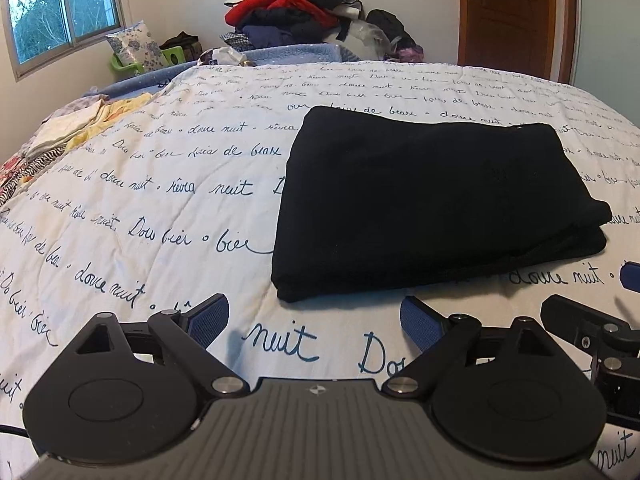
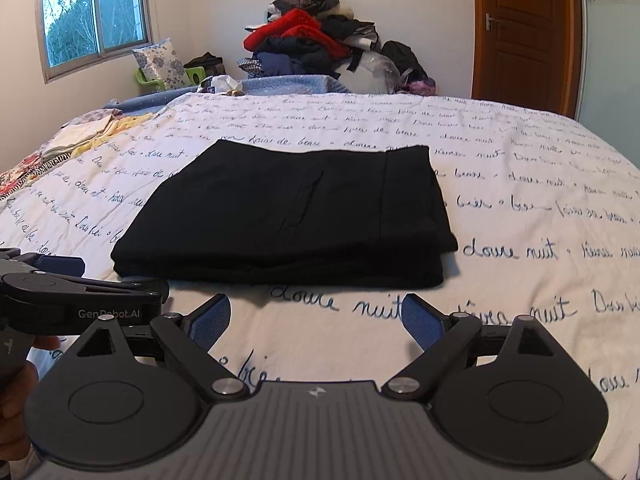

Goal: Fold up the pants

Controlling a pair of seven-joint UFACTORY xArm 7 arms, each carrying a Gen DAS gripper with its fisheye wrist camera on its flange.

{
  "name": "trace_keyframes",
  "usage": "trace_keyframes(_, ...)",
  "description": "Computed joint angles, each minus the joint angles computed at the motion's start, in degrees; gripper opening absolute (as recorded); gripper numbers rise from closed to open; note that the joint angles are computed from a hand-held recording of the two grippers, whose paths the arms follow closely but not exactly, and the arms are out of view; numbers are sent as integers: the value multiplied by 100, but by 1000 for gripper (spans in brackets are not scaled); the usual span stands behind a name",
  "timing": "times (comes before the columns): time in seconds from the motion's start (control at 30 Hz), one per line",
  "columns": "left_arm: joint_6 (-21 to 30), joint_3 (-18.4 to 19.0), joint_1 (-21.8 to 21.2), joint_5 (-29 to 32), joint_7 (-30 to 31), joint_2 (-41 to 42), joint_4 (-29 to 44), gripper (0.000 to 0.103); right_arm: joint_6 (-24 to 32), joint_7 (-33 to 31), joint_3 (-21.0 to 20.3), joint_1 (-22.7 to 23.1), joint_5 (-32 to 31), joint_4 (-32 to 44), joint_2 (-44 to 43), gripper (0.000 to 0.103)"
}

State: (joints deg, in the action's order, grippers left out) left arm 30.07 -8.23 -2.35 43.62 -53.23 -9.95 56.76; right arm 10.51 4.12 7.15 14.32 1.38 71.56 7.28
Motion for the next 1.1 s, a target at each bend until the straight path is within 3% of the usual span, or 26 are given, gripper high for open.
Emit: trace_keyframes(1.1, 77, -64, 0, 220, -302, -77, -190, 96, 144, 185, -28, 2, -113, -256, -159, 94)
